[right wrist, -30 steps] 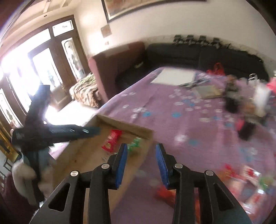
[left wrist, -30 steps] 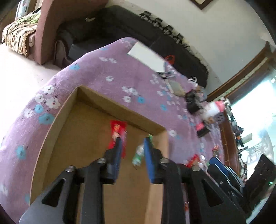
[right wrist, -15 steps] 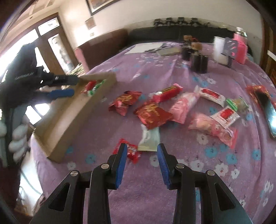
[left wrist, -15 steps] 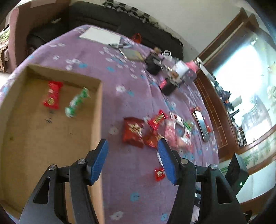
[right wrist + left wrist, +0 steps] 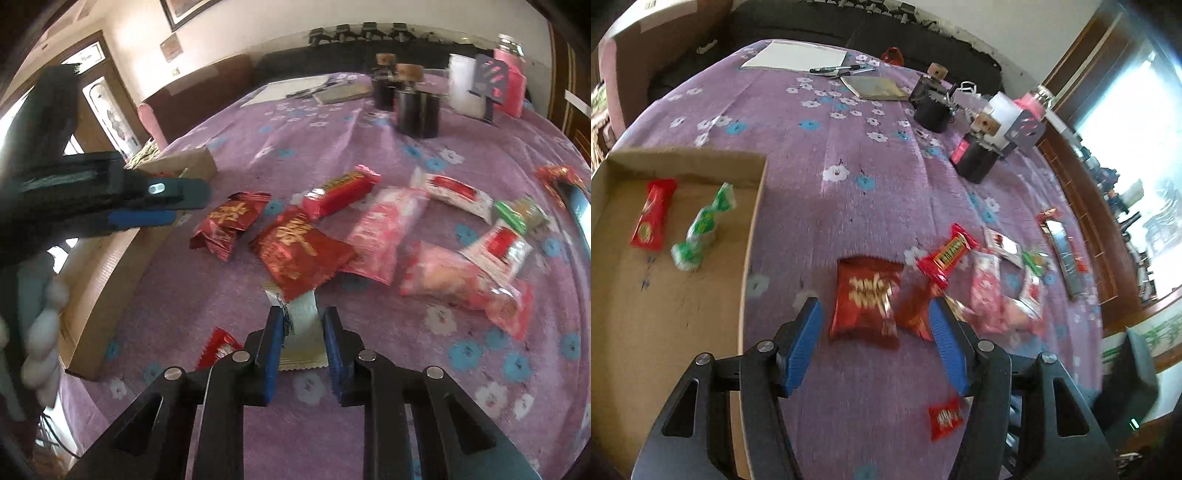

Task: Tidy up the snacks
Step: 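Grasp the dark red gold-print packet with the left tool while the right tool grasps the white packet, then carry both packets into the cardboard box and open both tools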

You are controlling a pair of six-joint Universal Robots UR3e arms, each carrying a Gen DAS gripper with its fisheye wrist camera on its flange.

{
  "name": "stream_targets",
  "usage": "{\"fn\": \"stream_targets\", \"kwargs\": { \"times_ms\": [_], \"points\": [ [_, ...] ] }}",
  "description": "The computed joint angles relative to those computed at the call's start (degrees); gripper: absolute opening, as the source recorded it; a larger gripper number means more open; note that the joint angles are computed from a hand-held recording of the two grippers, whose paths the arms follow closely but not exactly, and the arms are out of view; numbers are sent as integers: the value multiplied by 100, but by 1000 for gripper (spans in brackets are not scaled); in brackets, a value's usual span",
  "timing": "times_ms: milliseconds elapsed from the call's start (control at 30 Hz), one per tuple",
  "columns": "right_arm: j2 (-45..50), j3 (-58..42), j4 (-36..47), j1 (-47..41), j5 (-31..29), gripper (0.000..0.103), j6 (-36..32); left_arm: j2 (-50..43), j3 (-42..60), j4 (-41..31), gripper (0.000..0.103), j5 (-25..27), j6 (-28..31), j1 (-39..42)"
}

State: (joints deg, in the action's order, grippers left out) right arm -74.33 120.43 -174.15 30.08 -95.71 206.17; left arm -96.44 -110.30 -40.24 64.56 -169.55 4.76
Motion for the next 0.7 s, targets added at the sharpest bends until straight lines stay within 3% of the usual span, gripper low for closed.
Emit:
{"fn": "stream_targets", "kwargs": {
  "times_ms": [200,367,433,600,700],
  "points": [
    [-606,957,-497,-261,172,22,100,-830,578,313,59,731,-175,-546],
    [-751,1319,-854,-496,430,22,152,-1001,498,779,58,1386,154,-990],
    [-768,1345,-884,-471,401,22,153,-975,445,856,45,1533,336,-1106],
    [-742,1401,-1083,-398,284,21,191,-298,22,747,45,1002,468,-792],
    [-870,1505,-1181,-336,290,21,242,439,-252,253,45,381,738,-354]
  ]
}}
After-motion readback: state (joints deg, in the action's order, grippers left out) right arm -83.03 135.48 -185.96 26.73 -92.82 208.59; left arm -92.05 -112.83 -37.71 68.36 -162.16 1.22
